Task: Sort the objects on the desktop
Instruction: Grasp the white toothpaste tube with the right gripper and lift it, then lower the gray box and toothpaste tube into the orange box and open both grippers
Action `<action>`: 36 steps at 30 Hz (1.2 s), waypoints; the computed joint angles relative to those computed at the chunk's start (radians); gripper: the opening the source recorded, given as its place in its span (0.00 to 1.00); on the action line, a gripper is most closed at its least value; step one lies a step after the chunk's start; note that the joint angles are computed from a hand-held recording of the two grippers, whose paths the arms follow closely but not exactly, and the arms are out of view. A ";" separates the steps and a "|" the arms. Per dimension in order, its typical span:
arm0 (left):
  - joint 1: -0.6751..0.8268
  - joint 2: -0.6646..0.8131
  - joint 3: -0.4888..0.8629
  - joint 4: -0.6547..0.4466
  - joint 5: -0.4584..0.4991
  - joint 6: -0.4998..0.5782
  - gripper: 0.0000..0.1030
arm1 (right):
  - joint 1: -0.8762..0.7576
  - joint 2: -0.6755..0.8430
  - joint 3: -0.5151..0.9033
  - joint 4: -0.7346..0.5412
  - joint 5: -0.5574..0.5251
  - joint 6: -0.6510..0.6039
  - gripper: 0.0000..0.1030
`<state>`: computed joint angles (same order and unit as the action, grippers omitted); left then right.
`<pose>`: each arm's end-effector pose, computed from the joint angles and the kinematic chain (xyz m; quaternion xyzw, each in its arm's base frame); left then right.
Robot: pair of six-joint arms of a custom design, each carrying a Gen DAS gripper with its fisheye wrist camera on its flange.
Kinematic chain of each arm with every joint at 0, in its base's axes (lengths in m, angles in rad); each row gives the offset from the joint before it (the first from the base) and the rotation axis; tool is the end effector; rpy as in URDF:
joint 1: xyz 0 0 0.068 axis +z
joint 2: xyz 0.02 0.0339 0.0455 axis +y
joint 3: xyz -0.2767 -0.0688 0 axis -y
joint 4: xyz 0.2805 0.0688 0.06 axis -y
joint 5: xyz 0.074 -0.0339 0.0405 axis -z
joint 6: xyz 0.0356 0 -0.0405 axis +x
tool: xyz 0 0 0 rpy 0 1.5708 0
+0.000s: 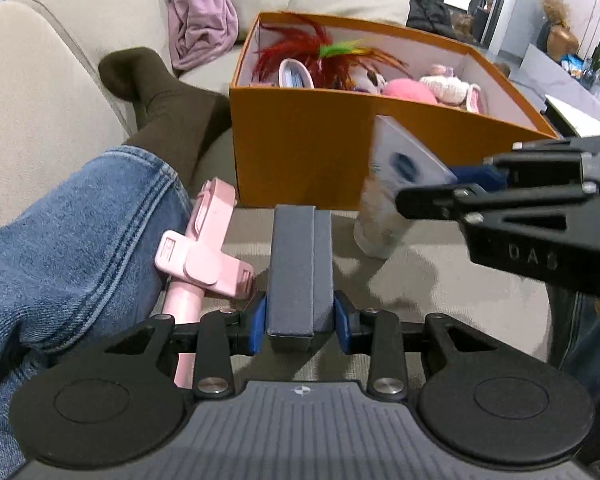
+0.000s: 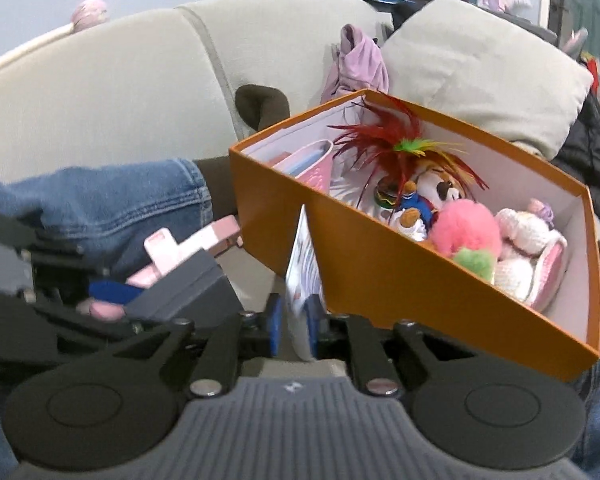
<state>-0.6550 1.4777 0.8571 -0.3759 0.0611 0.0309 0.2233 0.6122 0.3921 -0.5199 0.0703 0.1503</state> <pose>0.2500 -0.1947 0.1827 0.3305 0.8999 -0.1148 0.2604 0.1578 0.0333 0.1960 -0.0192 0.9143 0.0433 0.4023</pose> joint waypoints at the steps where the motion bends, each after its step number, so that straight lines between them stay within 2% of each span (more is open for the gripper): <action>1: -0.004 0.007 0.011 -0.014 -0.006 -0.003 0.39 | -0.016 0.014 0.004 0.013 -0.020 0.005 0.32; 5: -0.013 0.018 0.034 -0.029 -0.019 -0.013 0.39 | -0.056 0.030 0.021 0.022 -0.071 0.014 0.32; 6: -0.016 0.019 0.039 -0.031 -0.024 -0.013 0.39 | -0.056 0.035 0.022 0.026 -0.068 0.019 0.27; 7: -0.019 0.020 0.045 -0.034 -0.031 -0.007 0.37 | -0.057 0.037 0.023 0.025 -0.065 0.022 0.17; 9: -0.021 0.024 0.056 -0.043 -0.039 -0.001 0.37 | -0.062 0.031 0.021 0.018 -0.060 0.031 0.08; 12: -0.011 0.007 0.069 -0.061 -0.025 -0.007 0.37 | -0.107 -0.031 0.023 -0.039 -0.105 0.045 0.07; 18: 0.020 -0.118 0.122 -0.100 0.109 0.007 0.37 | -0.322 -0.208 0.098 -0.191 -0.342 0.015 0.06; 21: 0.019 -0.132 0.180 -0.076 0.127 0.007 0.37 | -0.493 -0.236 0.152 -0.198 -0.500 0.009 0.06; 23: 0.018 -0.101 0.237 -0.050 0.139 -0.010 0.37 | -0.587 -0.230 0.180 -0.169 -0.568 0.019 0.06; 26: 0.010 -0.011 0.326 -0.008 0.155 -0.060 0.37 | -0.622 -0.202 0.193 -0.085 -0.526 0.048 0.06; 30: -0.028 0.144 0.438 -0.014 0.112 -0.070 0.37 | -0.631 -0.092 0.177 0.005 -0.471 0.077 0.06; 36: -0.088 0.287 0.477 -0.042 -0.006 -0.007 0.37 | -0.681 0.099 0.118 0.100 -0.528 0.089 0.07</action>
